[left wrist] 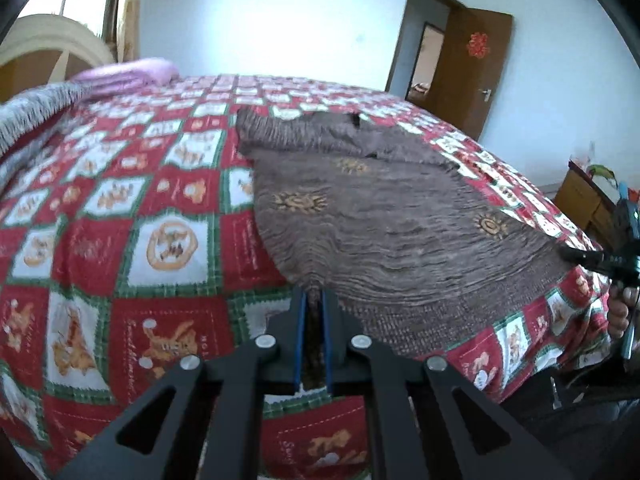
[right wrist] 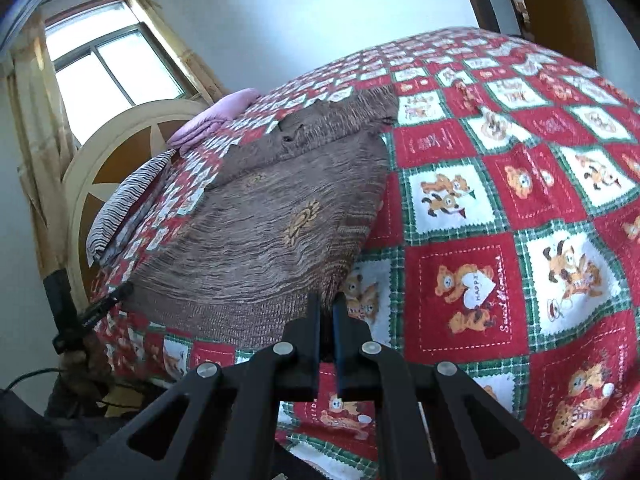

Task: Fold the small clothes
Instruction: 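Lift the hem with both tools and fold it over toward the collar, then lay the folded hem down and open both tools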

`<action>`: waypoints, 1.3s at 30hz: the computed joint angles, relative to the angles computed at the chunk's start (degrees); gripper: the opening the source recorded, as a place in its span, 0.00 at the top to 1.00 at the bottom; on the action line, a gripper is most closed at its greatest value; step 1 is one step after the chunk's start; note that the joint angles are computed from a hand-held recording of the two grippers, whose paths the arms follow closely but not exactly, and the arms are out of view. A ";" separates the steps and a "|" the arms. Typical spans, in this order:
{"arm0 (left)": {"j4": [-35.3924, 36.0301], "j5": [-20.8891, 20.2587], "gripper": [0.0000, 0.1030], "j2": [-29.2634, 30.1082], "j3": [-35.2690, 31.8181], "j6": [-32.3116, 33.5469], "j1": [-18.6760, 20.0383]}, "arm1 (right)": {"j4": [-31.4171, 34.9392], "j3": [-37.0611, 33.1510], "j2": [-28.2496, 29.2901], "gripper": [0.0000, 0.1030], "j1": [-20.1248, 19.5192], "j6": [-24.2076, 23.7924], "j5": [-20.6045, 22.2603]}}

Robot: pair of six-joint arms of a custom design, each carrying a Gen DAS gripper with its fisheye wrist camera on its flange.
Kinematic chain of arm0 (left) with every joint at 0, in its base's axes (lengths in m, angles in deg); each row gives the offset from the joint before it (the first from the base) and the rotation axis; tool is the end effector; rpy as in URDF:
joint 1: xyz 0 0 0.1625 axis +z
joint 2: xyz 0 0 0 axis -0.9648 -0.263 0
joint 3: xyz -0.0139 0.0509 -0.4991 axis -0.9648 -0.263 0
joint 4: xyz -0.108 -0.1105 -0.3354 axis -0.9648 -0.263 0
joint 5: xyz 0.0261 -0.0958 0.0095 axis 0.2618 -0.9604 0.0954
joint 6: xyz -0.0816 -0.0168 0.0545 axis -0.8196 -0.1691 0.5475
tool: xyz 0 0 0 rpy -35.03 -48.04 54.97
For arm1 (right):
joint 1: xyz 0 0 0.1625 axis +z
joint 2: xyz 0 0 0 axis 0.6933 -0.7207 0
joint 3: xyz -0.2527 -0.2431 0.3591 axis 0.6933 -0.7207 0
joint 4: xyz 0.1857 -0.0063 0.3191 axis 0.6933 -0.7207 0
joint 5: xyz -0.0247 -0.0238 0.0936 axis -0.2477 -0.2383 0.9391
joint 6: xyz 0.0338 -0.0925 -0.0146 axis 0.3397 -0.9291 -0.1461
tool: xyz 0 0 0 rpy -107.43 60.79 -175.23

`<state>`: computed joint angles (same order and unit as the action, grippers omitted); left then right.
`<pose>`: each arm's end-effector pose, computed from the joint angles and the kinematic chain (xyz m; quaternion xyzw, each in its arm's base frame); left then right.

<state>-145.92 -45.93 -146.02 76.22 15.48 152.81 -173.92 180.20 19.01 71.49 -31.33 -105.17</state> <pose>0.0123 -0.6755 0.3824 0.3701 0.8874 -0.2350 0.1427 0.3151 -0.5036 0.0598 -0.0308 -0.8778 0.4400 0.1870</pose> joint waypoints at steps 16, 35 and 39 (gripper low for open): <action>3.29 -1.41 0.93 6.94 -14.28 -2.21 -1.70 | 3.57 -10.86 -2.58 0.96 0.28 -8.27 -0.93; 7.99 -0.48 0.93 17.76 -33.00 -3.40 -4.27 | 14.81 -27.63 -1.81 0.96 -3.66 -13.16 0.20; 9.28 0.36 0.93 20.28 -36.86 -4.42 -4.71 | 15.97 -29.53 -1.65 0.96 -4.51 -13.46 0.22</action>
